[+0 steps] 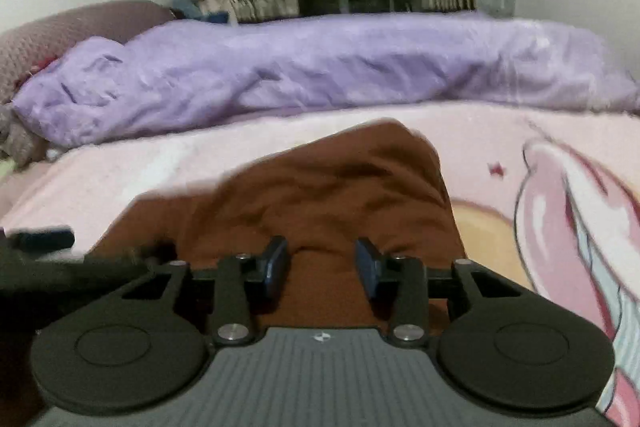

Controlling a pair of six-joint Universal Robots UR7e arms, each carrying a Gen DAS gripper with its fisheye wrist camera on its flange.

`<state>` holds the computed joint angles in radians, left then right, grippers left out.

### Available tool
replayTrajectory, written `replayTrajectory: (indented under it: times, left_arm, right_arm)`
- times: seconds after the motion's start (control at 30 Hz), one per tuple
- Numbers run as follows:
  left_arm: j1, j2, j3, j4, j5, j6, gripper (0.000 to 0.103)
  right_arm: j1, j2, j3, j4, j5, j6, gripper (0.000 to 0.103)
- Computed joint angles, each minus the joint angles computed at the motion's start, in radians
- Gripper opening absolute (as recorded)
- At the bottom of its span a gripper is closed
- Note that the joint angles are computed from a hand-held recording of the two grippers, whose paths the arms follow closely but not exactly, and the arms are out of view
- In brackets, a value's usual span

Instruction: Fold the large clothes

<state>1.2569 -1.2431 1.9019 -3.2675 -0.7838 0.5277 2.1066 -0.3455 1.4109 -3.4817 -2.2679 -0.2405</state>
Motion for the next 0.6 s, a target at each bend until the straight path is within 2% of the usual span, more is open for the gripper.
replayTrajectory:
  times: [0.07, 0.13, 0.17, 0.23, 0.27, 0.37, 0.4, 0.47, 0.5, 0.6]
  left_arm:
    - [0.023, -0.041, 0.006, 0.042, -0.067, -0.084, 0.103]
    - [0.041, -0.065, -0.009, 0.110, -0.103, -0.112, 0.103]
    - [0.049, -0.068, -0.017, 0.134, -0.121, -0.111, 0.103]
    - [0.055, -0.070, -0.023, 0.157, -0.136, -0.120, 0.103]
    - [0.055, -0.069, -0.027, 0.158, -0.139, -0.123, 0.103]
    - [0.034, -0.111, 0.007, 0.121, -0.113, -0.123, 0.103]
    - [0.027, -0.135, 0.027, 0.109, -0.112, -0.120, 0.103]
    - [0.020, -0.174, 0.049, 0.115, -0.096, -0.122, 0.103]
    - [0.022, -0.197, 0.053, 0.153, -0.087, -0.134, 0.103]
    - [0.051, -0.240, 0.034, 0.317, -0.064, -0.213, 0.103]
  right_arm:
    - [-0.003, -0.013, 0.018, -0.032, -0.011, 0.021, 0.043]
    - [0.004, 0.007, -0.019, -0.047, -0.109, -0.005, 0.045]
    - [-0.005, -0.004, -0.012, -0.036, -0.111, 0.009, 0.046]
    - [-0.032, -0.048, 0.023, 0.024, -0.059, 0.074, 0.046]
    - [-0.041, -0.069, 0.041, 0.035, -0.041, 0.075, 0.046]
    - [-0.032, -0.099, 0.080, 0.003, -0.084, 0.054, 0.053]
    - [-0.033, -0.124, 0.118, -0.013, -0.075, 0.050, 0.055]
    - [-0.045, -0.189, 0.203, 0.000, -0.024, 0.078, 0.082]
    - [-0.054, -0.225, 0.250, 0.010, 0.010, 0.110, 0.085]
    - [-0.084, -0.304, 0.326, 0.112, 0.122, 0.216, 0.087]
